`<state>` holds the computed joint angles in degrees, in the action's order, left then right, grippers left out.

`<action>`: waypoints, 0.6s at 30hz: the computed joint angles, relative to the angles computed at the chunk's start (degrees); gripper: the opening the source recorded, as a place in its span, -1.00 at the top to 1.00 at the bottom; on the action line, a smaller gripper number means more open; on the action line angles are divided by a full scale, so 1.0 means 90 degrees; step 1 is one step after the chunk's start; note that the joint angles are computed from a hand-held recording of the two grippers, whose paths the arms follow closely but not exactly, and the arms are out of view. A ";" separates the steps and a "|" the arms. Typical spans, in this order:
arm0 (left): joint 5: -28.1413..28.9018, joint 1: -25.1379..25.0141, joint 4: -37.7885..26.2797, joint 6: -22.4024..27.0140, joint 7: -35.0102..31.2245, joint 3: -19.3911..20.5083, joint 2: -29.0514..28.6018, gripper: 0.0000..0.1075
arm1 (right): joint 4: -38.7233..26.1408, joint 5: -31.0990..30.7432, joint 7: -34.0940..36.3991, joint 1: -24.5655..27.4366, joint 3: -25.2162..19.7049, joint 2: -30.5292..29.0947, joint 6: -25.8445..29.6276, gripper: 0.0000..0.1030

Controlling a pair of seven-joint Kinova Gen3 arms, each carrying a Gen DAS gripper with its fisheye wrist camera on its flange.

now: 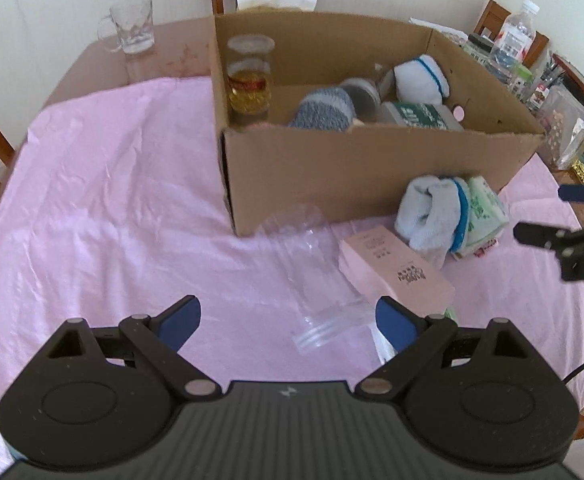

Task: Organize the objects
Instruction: 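Open both tools and withdraw them from the box, then close left tool on clear plastic cup while right tool grasps blue-white doll toy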

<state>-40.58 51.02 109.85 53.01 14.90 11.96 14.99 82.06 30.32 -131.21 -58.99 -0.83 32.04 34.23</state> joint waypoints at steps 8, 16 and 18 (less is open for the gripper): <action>0.0026 -0.0029 -0.0031 -0.0362 0.0123 -0.0174 0.0269 -0.75 | 0.0171 0.0090 -0.0234 -0.0034 0.0045 0.0345 -0.0075 -1.00; 0.0286 -0.0060 0.0036 -0.0494 0.0148 -0.0302 0.0381 -0.75 | -0.0123 -0.0186 -0.0120 -0.0035 0.0204 0.0749 -0.0227 -1.00; 0.0364 -0.0010 0.0048 -0.0369 0.0177 -0.0301 0.0374 -0.75 | -0.0152 -0.0239 -0.0200 -0.0046 0.0265 0.0808 -0.0302 -1.00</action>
<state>-37.30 50.93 110.29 49.68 16.49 9.25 18.36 80.69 28.17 -133.01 -59.40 1.55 39.31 31.51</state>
